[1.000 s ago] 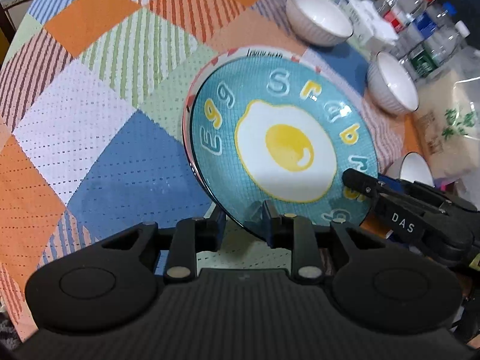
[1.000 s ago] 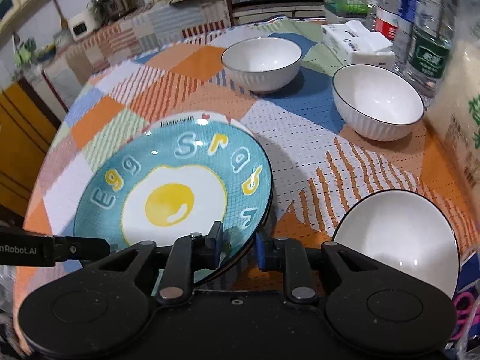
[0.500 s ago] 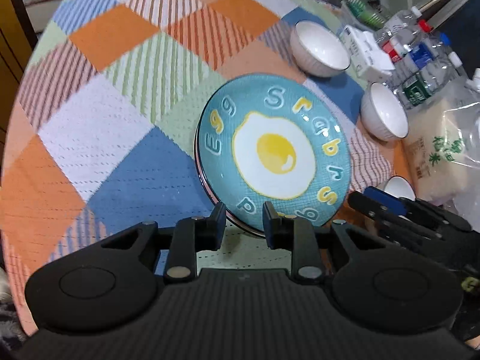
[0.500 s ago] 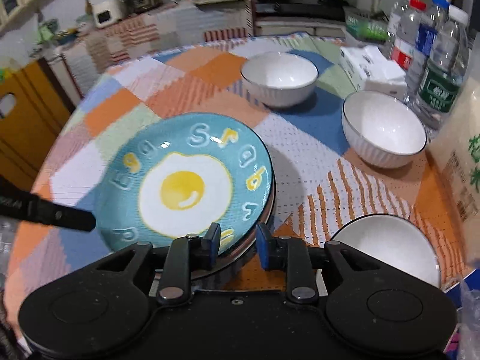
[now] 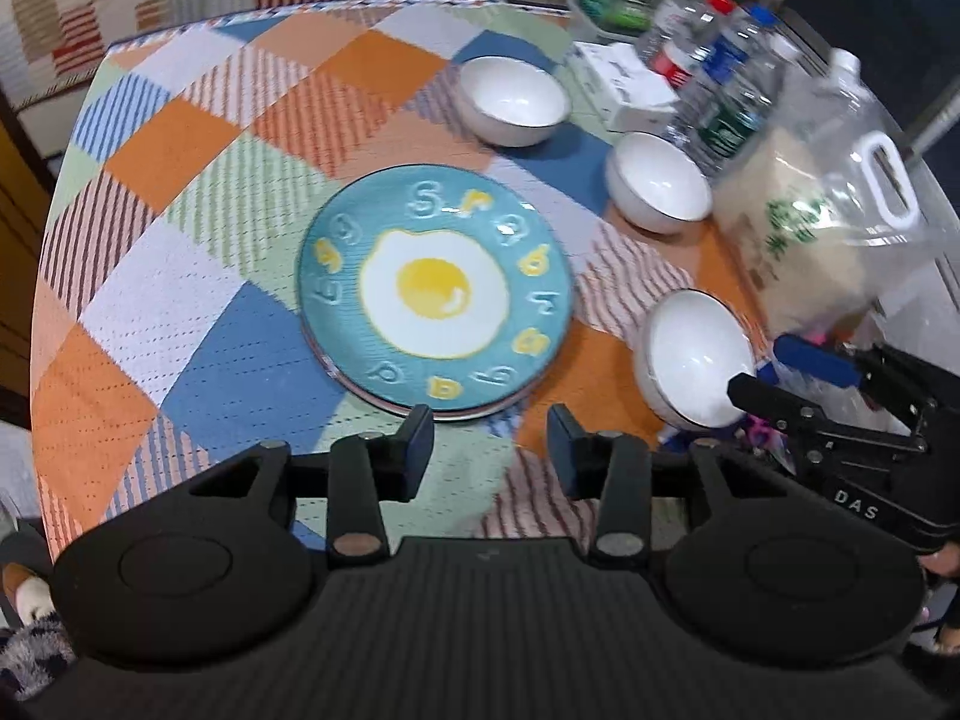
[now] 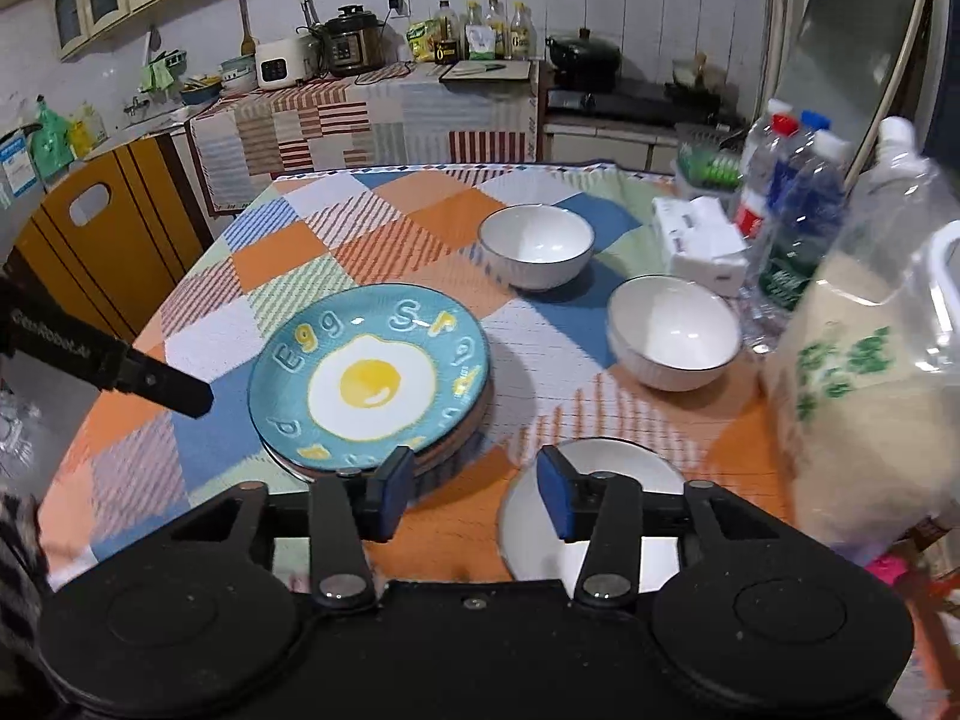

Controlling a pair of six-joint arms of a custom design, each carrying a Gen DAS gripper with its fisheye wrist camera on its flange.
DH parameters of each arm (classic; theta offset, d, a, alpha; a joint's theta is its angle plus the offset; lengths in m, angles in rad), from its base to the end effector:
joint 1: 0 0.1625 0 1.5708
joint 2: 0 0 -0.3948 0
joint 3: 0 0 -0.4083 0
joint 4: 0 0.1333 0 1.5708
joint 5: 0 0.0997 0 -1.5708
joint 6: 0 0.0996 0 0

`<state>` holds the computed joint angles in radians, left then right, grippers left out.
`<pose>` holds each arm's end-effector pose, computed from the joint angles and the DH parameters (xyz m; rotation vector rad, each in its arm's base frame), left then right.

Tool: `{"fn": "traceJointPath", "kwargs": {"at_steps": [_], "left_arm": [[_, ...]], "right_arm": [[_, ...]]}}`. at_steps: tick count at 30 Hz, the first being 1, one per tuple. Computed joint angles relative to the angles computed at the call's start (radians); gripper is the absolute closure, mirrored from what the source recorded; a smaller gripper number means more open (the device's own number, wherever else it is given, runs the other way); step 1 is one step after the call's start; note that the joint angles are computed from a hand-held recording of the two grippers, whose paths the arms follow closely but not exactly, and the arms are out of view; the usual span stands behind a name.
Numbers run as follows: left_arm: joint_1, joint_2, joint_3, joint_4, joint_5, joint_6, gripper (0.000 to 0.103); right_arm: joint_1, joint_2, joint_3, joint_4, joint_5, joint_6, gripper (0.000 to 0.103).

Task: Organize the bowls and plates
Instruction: 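Open the left gripper and withdraw from the plate stack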

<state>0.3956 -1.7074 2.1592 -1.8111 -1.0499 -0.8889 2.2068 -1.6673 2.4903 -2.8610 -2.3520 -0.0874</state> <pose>-0.2921 -0.3202 0.2700 0.4538 2.6211 -0.4634 0.2649 -0.2525 0.2379 0.6266 -2.3178 0.8138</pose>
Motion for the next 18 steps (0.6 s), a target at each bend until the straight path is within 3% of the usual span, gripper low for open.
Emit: {"fn": "traceJointPath", "kwargs": {"at_steps": [5,7,12,15,18], "left_arm": [[-0.053,0.053,-0.019,-0.014,0.0,0.001,0.046],[-0.067,0.076,-0.019,-0.039,0.003,0.006,0.035],[-0.091,0.141,0.004,-0.133,0.032,0.017,0.021],[-0.094,0.185,0.015,-0.185,0.038,0.025,0.02],[-0.086,0.228,0.03,-0.247,0.035,0.048,0.019]], "right_arm": [[-0.012,-0.078,0.047,0.007,-0.011,-0.052,0.032],[-0.024,-0.1,0.07,-0.01,-0.015,-0.087,0.03],[-0.091,-0.157,0.139,-0.073,0.014,-0.161,0.026],[-0.141,-0.16,0.185,-0.172,0.038,-0.223,0.009],[-0.181,-0.142,0.219,-0.258,0.059,-0.275,0.009]]}}
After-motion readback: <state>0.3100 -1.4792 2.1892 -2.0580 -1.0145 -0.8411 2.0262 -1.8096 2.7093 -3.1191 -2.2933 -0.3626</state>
